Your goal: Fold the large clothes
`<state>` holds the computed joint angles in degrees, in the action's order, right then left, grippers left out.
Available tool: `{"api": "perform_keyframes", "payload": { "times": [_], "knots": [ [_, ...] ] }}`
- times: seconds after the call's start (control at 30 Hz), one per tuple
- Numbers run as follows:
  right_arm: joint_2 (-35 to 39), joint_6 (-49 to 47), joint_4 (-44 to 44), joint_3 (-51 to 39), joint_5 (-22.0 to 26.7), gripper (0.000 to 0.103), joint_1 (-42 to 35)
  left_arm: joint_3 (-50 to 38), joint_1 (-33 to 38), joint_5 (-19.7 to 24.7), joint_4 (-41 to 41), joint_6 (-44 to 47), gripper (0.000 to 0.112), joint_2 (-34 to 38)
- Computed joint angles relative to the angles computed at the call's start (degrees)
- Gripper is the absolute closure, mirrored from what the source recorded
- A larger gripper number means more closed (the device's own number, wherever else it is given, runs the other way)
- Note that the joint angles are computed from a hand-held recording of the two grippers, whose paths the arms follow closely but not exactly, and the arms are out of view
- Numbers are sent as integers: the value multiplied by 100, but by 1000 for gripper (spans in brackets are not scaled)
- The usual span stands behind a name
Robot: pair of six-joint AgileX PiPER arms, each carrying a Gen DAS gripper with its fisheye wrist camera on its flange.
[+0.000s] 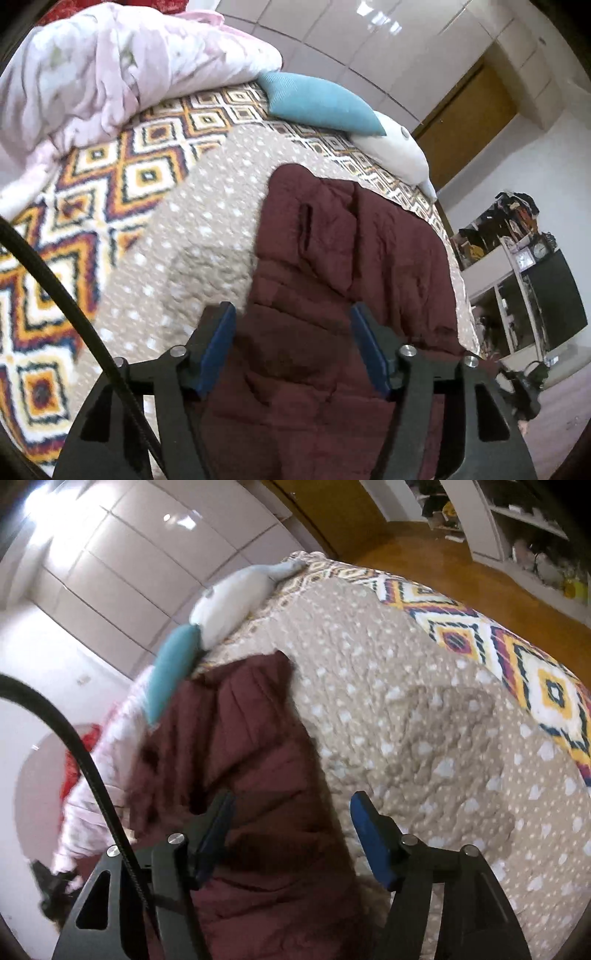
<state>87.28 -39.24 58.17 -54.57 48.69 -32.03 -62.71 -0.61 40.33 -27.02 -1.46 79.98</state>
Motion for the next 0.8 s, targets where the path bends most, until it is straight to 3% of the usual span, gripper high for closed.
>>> {"api": "perform_keyframes", "payload": {
  "times": [0.17,0.33,0.47,0.67,0.8],
  "knots": [
    [-221,-334,-435,-138,148,17,-154,126,138,252,83,507,46,198],
    [96,-492,-754,-263,166,17,46,524,202,223,-231,1195,46,559],
    [296,-869,-420,-226,110,17,314,781,613,330,-1455,2494,42,756],
    [401,-1048,-292,-280,76,17,763,997,1205,534,-2606,3487,42,844],
    [332,-987,-553,-247,-83,17,1065,974,1125,454,-2353,3350,42,869]
  ]
}}
